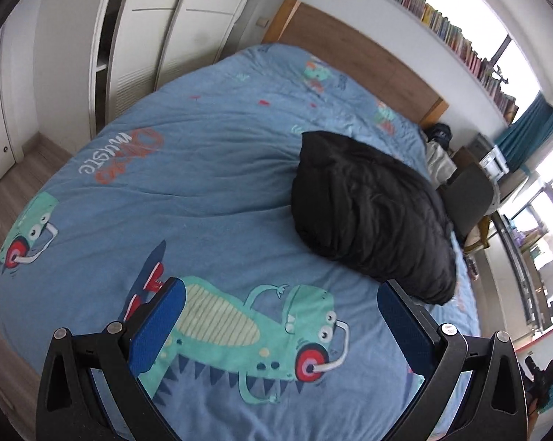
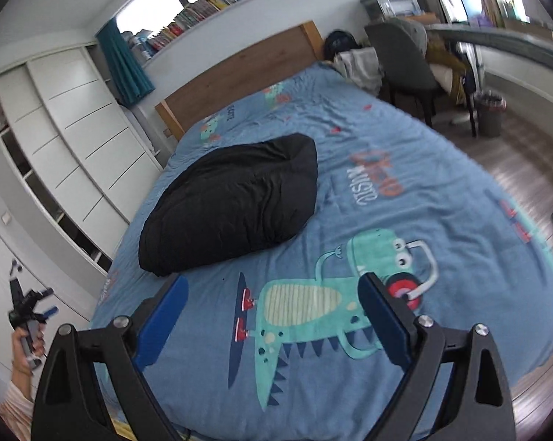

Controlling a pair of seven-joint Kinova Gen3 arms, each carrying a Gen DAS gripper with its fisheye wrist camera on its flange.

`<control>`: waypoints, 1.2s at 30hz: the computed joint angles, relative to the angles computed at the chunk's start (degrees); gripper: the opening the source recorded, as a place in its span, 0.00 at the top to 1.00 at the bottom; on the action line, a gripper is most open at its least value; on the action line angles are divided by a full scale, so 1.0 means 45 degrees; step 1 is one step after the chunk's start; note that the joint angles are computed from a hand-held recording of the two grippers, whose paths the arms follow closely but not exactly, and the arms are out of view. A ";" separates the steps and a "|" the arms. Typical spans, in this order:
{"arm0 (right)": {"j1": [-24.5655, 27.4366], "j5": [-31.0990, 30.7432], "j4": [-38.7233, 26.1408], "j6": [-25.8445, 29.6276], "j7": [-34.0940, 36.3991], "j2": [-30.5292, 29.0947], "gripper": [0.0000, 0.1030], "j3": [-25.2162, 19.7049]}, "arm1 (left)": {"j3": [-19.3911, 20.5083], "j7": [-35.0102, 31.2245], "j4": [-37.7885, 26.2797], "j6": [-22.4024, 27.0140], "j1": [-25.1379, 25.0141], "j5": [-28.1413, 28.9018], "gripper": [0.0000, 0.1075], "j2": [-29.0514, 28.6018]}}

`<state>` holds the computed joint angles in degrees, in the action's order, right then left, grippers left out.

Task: Fold large clothes
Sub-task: 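Lower both tools onto the sides of the folded jacket bundle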

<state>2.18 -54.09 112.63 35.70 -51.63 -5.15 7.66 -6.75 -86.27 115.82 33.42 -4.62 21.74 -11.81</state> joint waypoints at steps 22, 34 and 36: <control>0.1256 0.1404 -0.7827 0.0098 -0.3566 0.8617 0.04 -0.2870 | 0.3398 -0.5323 -0.7042 0.1812 -0.3728 0.6613 0.05 0.9370; 0.1247 0.3308 -1.3966 0.2325 -0.6952 1.3130 0.02 -0.4030 | 0.4494 -0.4274 -0.9567 0.2114 -0.3711 0.5230 0.05 1.2249; 0.1165 0.3691 -1.4836 0.2711 -0.7571 1.3747 0.01 -0.4125 | 0.4647 -0.4286 -0.9688 0.2211 -0.3785 0.5222 0.05 1.2526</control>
